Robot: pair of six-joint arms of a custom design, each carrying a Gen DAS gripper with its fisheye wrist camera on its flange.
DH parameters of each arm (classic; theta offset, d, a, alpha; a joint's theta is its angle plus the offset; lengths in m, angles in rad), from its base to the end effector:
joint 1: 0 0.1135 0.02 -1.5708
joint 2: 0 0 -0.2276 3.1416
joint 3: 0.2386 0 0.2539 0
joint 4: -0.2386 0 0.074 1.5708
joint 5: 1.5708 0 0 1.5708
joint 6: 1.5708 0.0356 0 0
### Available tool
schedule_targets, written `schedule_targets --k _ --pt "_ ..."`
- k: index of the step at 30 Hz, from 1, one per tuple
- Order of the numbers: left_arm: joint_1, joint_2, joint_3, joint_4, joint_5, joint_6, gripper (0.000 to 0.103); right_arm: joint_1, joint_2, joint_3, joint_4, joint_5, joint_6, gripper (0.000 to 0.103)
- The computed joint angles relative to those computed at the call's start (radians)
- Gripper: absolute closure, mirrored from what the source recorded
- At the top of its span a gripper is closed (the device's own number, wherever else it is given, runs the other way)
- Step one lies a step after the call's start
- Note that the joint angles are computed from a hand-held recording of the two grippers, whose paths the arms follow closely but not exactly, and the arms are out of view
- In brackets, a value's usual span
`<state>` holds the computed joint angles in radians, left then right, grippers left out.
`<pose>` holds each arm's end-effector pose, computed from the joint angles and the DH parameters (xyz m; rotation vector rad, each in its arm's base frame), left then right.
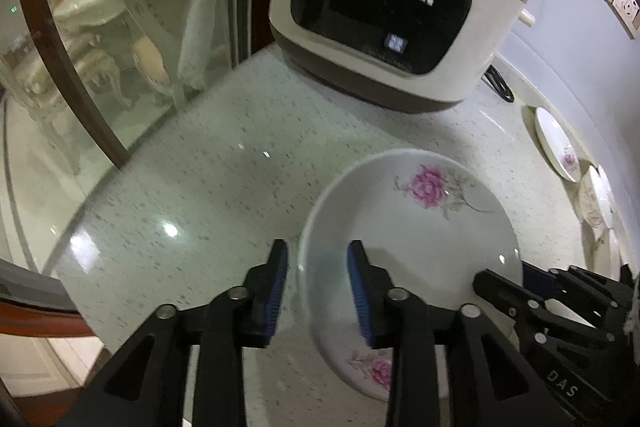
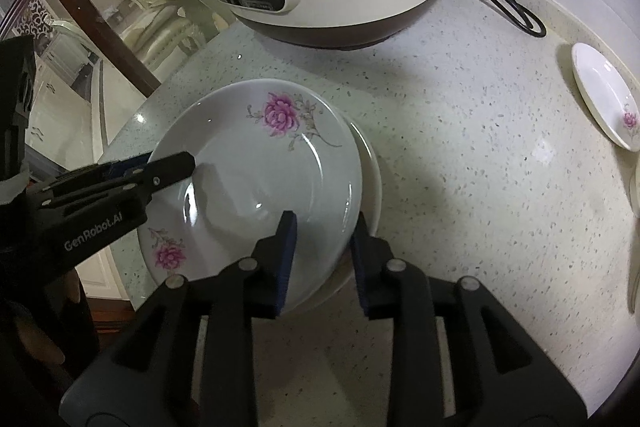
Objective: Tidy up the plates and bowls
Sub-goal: 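Open both grippers to release the stacked plate, then withdraw both grippers from the stack toward the remaining dishes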
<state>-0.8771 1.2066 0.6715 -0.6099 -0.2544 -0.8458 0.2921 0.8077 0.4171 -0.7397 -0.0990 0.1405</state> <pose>0.1517 -0.1685 0.1532 -0.0320 2.6673 -0.2153 0.1525 0.0495 0.1406 -0.2361 2.7104 0.2623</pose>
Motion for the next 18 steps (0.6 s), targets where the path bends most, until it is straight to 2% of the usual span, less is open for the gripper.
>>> schedule_targets --k 3,6,11,13,18 --pt "-0.008 -0.019 -0.004 -0.007 -0.022 -0.014 0.046 0.000 -0.018 0.001 -0.011 -0.011 0.005 0.060" --pt "-0.011 -0.025 -0.006 -0.016 -0.037 -0.021 0.045 0.054 -0.023 0.014 -0.028 0.071 0.032 0.045" --pt "-0.026 -0.046 -0.006 -0.031 -0.062 -0.035 0.045 0.107 -0.108 0.018 -0.064 0.155 0.035 0.043" --pt "-0.031 -0.045 -0.002 -0.032 -0.067 -0.034 0.045 0.127 -0.144 0.022 -0.085 0.183 0.045 0.039" --pt "-0.068 -0.034 0.028 -0.030 -0.087 -0.039 0.042 0.019 -0.224 0.015 -0.137 0.140 0.034 0.038"
